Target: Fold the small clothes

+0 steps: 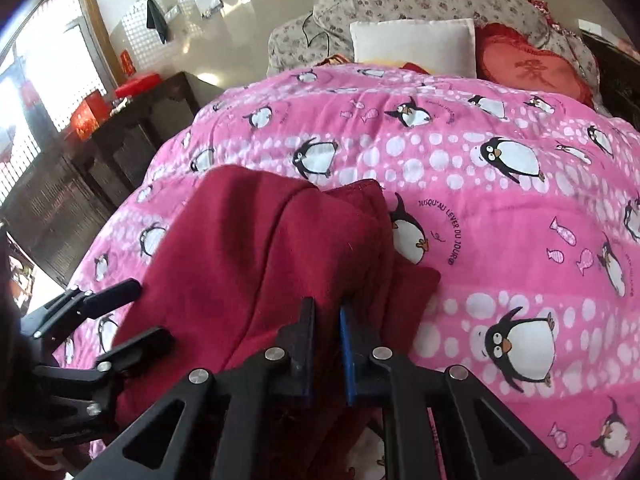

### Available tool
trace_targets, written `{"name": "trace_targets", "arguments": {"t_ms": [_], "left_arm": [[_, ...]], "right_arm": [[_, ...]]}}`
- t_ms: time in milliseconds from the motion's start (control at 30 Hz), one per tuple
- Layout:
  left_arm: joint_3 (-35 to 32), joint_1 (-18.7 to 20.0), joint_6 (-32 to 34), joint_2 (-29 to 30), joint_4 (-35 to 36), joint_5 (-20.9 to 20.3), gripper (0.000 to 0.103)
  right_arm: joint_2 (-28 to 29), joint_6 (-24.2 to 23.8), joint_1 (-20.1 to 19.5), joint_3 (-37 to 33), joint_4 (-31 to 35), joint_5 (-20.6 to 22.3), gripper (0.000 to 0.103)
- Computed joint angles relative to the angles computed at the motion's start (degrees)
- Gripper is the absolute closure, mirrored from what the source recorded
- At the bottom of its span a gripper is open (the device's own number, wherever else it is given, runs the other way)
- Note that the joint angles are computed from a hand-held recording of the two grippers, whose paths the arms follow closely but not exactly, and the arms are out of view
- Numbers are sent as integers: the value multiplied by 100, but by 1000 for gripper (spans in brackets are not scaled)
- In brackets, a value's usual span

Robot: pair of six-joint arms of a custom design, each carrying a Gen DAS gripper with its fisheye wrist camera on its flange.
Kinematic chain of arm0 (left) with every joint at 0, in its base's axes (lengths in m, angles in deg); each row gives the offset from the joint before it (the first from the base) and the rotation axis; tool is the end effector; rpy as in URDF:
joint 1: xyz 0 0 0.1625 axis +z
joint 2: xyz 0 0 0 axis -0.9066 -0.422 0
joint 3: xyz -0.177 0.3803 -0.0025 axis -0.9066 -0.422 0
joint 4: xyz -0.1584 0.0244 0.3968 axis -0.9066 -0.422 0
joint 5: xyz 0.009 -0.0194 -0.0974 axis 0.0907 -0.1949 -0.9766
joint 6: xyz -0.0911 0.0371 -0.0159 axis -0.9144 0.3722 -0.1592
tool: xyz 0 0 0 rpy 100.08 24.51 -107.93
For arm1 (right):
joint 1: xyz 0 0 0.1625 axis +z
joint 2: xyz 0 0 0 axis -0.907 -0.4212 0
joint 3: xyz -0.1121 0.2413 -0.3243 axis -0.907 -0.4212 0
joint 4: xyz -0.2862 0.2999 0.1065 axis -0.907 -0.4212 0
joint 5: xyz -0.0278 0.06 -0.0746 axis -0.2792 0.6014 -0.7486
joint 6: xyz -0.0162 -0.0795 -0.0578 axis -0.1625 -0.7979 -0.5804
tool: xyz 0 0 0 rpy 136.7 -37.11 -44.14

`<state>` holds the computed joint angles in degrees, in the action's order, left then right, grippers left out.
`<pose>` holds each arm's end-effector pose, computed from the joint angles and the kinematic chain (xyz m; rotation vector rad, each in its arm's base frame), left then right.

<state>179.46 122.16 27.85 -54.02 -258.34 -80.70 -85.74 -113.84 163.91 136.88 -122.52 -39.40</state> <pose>-0.1617 -0.6499 0.2019 0.2042 2.1996 -0.9524 0.2368 -0.7752 0.1135 1.1792 -2.5556 0.4697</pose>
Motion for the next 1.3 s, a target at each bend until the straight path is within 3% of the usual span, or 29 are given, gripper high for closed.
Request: {"name": "trace_targets", "arguments": {"t_ms": [167,233,333,467,600,700,933,1067,1167,1300], "left_arm": [[60,-5,-178,-79,41,21,37],[84,-14,-351,-133,124,80,37],[140,-60,-417,-157,78,241,37],[298,-147,-368,-213,-128,414,37],[473,-249,-227,-257,-441,696,37],[610,-300,-102,-309,-700,803,37],[778,-360,-27,-312,-1128,979,37],[847,-382,43,-281,-1359,1154,37],[1003,-351,-126,-433,-1356,909,37],[1216,-238,-554,-755,-1129,237,37]], "right_arm": [[-475,-3,121,653,-619,163,89],[-743,-93,160,967,-613,431,89],[-992,-367,258,1413,-758,500,88],[-990,-601,295,1655,-784,334,88],[-693,-520,206,1623,-1061,-252,88],[-787,-401,131,1759,-1105,-48,87],[-1148,-631,258,2271,-1579,252,67],[-1225,-571,317,2345,-1507,238,66],[-1231,-534,350,2358,-1480,161,66],[-1191,-436,404,2303,-1440,58,66]]}}
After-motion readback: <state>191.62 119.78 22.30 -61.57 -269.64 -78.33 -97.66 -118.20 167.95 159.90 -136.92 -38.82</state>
